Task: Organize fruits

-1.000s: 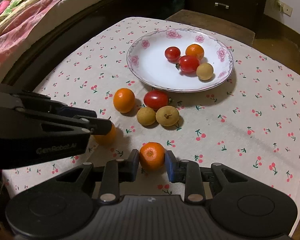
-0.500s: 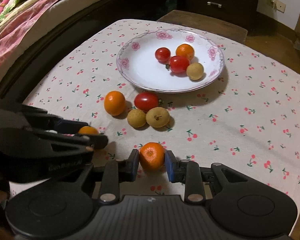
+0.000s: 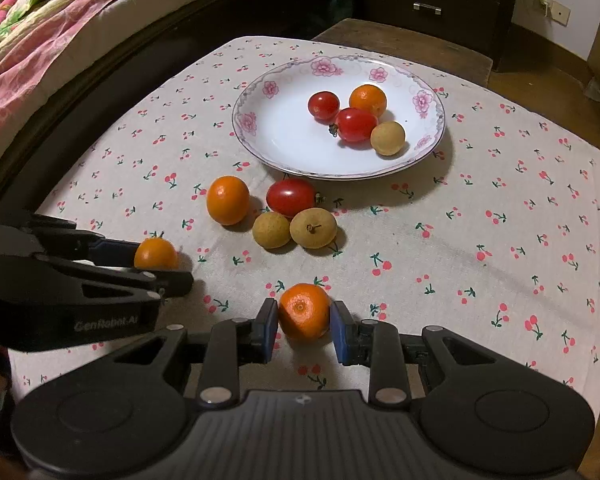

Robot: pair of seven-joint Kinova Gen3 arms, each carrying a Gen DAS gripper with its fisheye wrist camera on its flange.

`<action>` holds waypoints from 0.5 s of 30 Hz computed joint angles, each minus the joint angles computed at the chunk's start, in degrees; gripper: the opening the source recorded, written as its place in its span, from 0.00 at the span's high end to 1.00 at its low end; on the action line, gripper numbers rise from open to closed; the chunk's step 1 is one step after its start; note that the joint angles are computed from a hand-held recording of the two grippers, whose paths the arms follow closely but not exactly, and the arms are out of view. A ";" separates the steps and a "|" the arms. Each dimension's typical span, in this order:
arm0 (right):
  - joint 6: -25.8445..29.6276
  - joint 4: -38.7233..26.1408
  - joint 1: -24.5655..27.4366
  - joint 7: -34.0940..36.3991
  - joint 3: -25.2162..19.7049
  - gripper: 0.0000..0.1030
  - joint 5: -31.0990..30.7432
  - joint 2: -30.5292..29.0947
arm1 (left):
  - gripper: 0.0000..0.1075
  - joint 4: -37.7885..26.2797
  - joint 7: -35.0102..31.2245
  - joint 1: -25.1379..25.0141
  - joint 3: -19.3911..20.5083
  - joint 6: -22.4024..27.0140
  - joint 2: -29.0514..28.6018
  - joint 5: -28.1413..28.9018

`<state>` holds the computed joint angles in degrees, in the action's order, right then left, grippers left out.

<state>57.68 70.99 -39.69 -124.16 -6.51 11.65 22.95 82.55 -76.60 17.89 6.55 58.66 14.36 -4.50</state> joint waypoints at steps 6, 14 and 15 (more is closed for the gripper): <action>-0.01 -0.04 0.26 0.03 -0.04 0.72 -0.39 -0.02 | 0.56 -0.67 1.40 0.34 -0.26 0.30 0.56 -0.59; -0.18 0.01 1.24 -0.19 -0.08 0.72 -1.76 -0.20 | 0.47 -2.43 1.12 -2.15 -0.55 0.04 0.69 3.24; -0.13 -0.09 1.23 -0.16 -0.10 0.72 -1.77 -0.14 | 0.47 -2.63 1.21 -2.16 -0.50 0.18 0.85 3.36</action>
<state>57.55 70.91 -38.46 -124.32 -6.60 9.88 22.82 79.92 -75.39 15.72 6.05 58.84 15.21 -1.14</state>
